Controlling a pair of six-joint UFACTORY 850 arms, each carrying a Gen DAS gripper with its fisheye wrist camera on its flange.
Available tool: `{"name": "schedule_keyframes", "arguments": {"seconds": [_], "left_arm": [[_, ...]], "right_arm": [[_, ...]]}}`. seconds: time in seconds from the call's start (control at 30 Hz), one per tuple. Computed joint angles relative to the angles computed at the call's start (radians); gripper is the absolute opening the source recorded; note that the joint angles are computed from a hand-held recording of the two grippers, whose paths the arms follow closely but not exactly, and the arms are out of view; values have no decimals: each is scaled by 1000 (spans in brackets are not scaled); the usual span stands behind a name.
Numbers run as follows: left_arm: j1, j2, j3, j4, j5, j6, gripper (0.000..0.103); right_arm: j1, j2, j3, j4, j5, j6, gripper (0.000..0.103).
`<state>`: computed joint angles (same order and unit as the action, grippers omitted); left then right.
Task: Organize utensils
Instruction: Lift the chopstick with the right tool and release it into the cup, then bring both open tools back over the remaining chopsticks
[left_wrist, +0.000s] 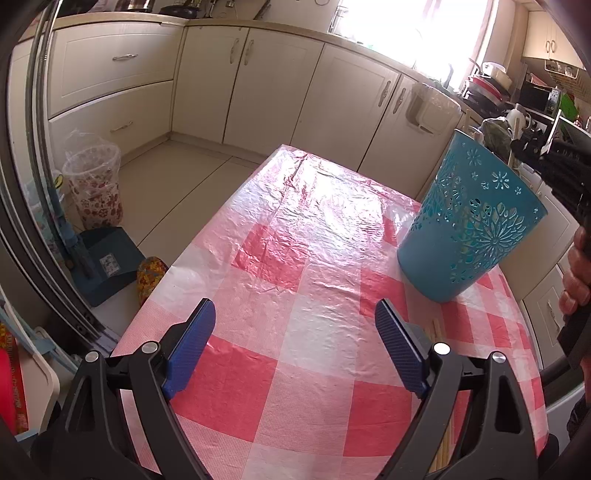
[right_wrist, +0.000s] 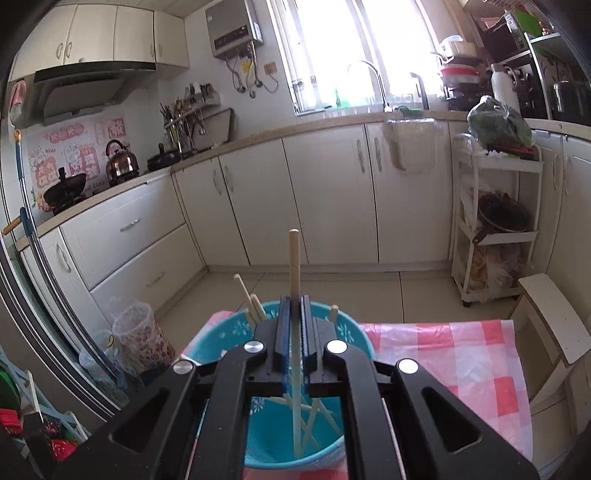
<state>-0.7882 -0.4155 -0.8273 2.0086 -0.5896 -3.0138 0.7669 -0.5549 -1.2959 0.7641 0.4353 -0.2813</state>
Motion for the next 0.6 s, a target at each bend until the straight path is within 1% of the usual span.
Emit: {"name": "schedule_keyframes", "arguments": {"seconds": [0.03,0.07,0.1,0.23,0.3,0.33,0.4,0.47,0.6], "left_arm": [[0,0,0,0,0,0,84],[0,-1,-2,-5,1,6,84],[-1,-2,-4,-12,2,11,85],[-4,-8,-12,-43,2,43,85],[-5,-10,-18,-61,4,64,85],[-5,-11,-19,-68,5,73,86],[-7,-15,-28,-103,6,113,86],[-21,-16,-37,-156,-22,174,86],[-63,1,-40,-252,-68,289,87]], "right_arm": [[0,-1,1,0,-17,-3,7],[2,5,9,1,-22,-6,11],[7,15,21,8,-12,-10,19],[40,95,130,-16,73,44,23],[64,141,195,4,115,59,31],[82,167,232,29,139,55,33],[120,211,294,93,175,31,40],[158,249,350,161,187,7,47],[209,299,426,278,192,-42,54]]}}
